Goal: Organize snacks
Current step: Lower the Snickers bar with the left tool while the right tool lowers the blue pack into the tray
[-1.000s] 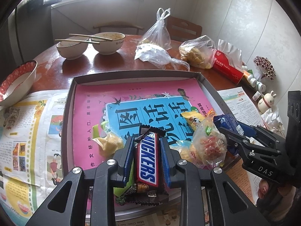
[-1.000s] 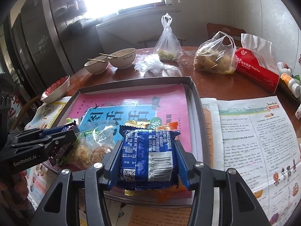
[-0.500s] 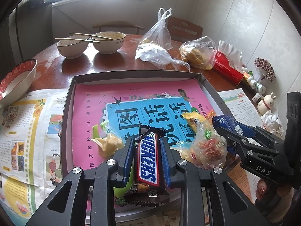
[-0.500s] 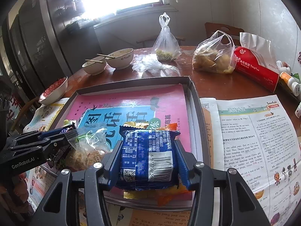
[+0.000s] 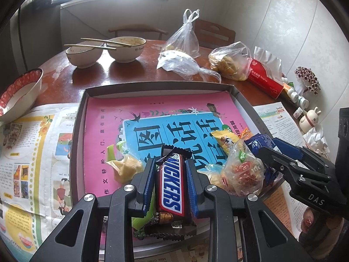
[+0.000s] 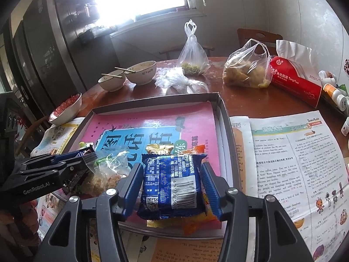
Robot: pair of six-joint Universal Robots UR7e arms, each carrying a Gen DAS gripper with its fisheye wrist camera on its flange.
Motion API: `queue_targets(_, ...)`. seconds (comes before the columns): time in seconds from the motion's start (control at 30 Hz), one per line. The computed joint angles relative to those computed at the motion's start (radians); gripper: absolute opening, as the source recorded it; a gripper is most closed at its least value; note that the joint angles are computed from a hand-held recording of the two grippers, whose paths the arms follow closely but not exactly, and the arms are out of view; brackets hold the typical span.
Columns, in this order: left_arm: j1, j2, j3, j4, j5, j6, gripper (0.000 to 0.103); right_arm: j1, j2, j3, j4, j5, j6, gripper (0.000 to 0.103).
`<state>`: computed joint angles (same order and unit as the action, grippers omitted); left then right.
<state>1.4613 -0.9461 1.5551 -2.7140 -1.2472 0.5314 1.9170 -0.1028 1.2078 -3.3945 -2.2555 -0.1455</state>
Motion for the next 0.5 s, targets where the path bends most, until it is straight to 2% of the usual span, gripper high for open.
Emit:
queue_targets(0.3,0.001,0.002,-0.001,0.000,0.001,0.007,0.030,0.002,-0.004,0.009,-0.013,-0.010,0.000,0.056)
queue_targets(0.5,0.000,0.000,0.002,0.009,-0.003,0.006,0.037,0.004,-0.001,0.006,-0.011,-0.018,-0.003,0.058)
